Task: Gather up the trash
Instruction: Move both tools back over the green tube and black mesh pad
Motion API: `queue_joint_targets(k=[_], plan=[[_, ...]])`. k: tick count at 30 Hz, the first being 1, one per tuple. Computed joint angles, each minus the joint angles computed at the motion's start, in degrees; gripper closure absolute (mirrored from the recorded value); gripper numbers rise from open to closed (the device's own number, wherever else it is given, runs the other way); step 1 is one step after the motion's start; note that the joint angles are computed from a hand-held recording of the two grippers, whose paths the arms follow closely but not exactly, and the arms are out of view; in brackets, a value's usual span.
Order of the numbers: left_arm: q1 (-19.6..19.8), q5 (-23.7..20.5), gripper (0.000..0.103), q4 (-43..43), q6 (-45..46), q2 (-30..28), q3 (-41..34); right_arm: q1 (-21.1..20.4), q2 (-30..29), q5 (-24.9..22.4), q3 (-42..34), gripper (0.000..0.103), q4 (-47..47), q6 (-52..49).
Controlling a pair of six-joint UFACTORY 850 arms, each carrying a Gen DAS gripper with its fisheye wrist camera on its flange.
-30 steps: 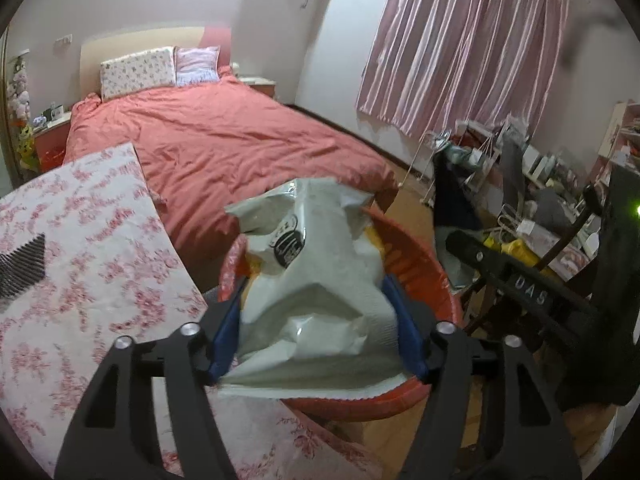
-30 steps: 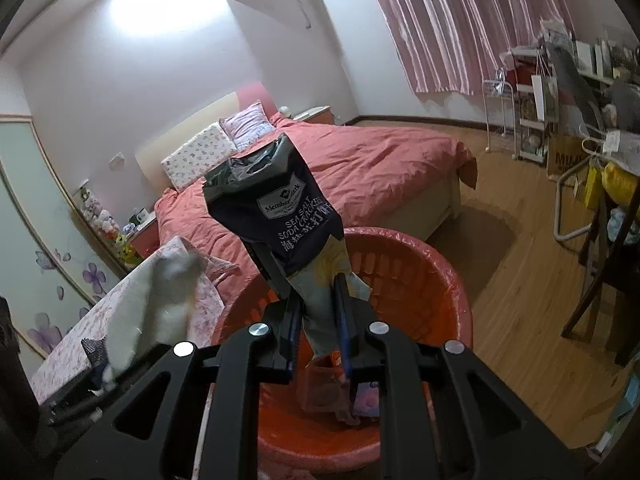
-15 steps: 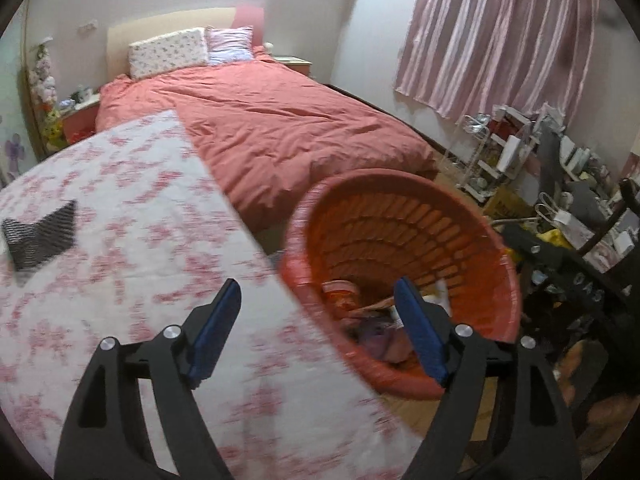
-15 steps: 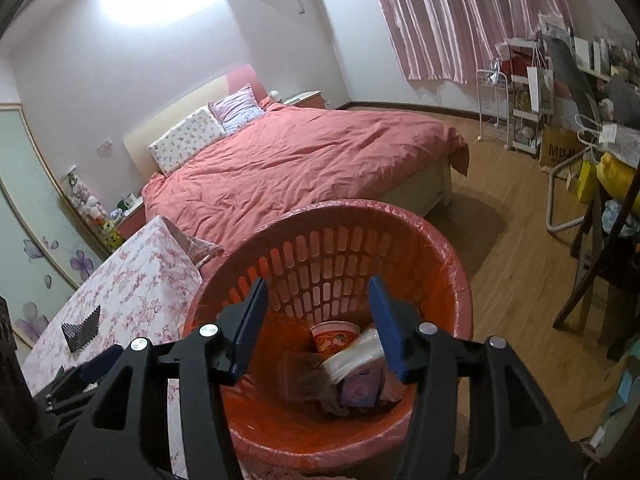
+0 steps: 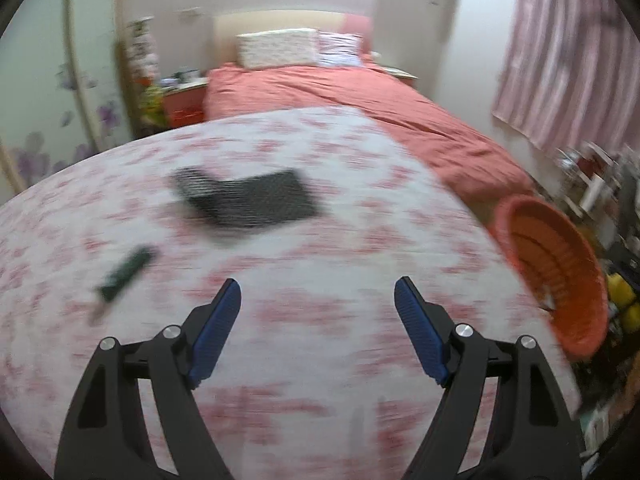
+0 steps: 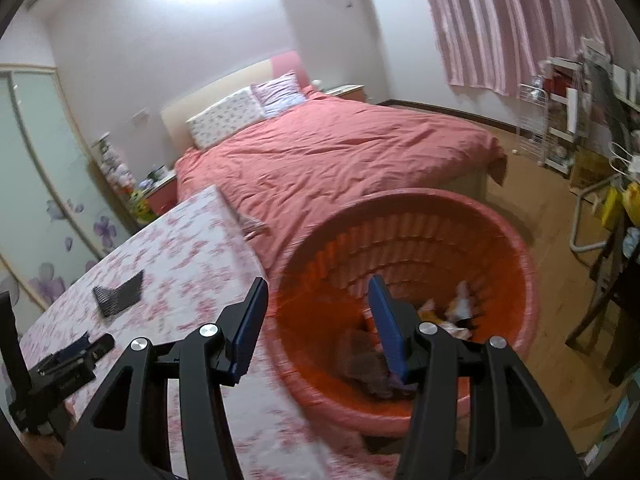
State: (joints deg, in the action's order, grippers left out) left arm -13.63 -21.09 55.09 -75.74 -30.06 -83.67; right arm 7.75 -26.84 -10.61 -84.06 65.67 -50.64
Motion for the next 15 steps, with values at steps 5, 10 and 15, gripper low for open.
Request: queue_joint_targets(k=[5, 10, 15], plan=[[4.95, -1.71, 0.027, 7.37, -7.78, 4.49, 6.49, 2.29, 0.08, -1.39, -0.14, 0.05, -2.34, 1.13], [8.6, -0.45, 0.036, 5.45, -6.3, 5.72, 8.67, 4.48, -0.35, -2.8, -0.92, 0.05, -7.32, 5.46], [10.31, 1.28, 0.051, -4.51, 4.53, 3.9, 7.46, 6.64, -1.0, -3.0, -2.02, 0.05, -13.34, 11.18]])
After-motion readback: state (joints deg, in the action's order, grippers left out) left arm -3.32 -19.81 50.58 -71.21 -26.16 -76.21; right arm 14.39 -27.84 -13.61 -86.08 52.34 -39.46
